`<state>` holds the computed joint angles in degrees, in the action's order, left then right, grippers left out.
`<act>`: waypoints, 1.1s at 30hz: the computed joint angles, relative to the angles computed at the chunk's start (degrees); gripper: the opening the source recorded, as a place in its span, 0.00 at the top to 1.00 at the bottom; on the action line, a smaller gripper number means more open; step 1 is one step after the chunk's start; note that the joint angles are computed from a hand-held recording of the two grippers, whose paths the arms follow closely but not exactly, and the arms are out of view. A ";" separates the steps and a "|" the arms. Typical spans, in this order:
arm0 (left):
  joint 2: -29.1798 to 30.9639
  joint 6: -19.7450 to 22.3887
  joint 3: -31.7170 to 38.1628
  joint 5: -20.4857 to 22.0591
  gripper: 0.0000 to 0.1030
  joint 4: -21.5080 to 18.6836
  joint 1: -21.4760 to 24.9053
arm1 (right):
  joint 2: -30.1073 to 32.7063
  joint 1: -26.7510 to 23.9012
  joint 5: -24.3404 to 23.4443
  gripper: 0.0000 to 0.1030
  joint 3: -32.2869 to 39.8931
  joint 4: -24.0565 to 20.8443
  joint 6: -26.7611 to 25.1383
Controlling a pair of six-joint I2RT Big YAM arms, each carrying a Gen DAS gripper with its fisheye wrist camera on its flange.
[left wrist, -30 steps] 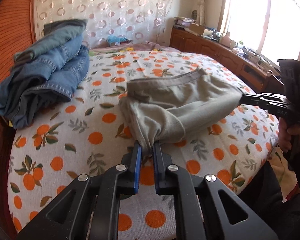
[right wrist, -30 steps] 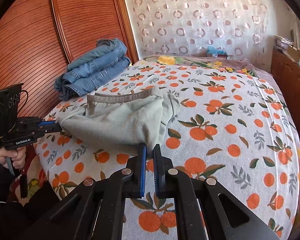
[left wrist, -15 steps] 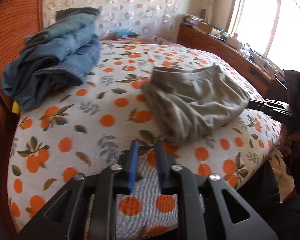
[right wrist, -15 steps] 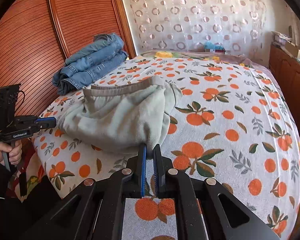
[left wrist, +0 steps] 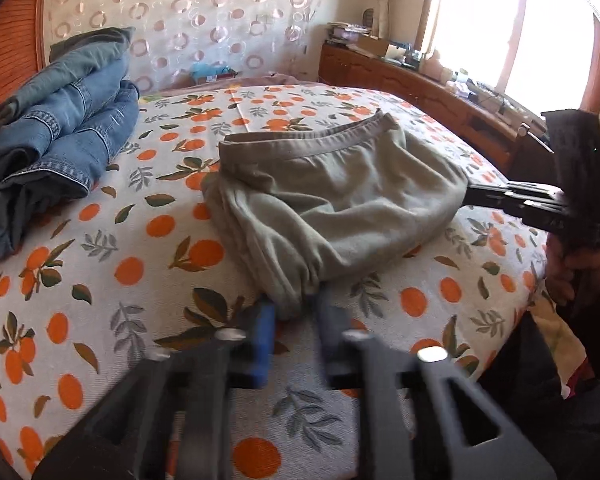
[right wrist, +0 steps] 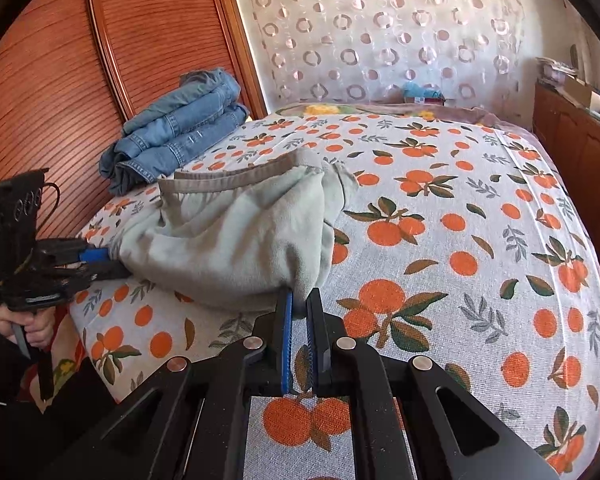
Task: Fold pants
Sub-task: 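Pinch the folded pants edge with both tools and tuck it square, then release, then lower both tools onto the grey-green pants bundle and pinch its waistband edge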
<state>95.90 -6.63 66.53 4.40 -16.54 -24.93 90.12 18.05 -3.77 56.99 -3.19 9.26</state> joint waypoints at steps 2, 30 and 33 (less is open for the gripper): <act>-1.40 -0.14 -1.27 0.96 0.91 1.63 0.32 | -0.57 -0.14 0.27 0.94 -0.52 0.53 0.35; -9.96 -0.51 -6.70 -2.93 0.64 -1.49 0.19 | -10.17 2.22 -0.11 0.90 -8.86 -1.98 1.04; -9.42 0.07 -5.40 -2.66 0.62 -1.31 0.04 | -11.10 2.08 1.57 0.86 -8.49 -2.32 0.51</act>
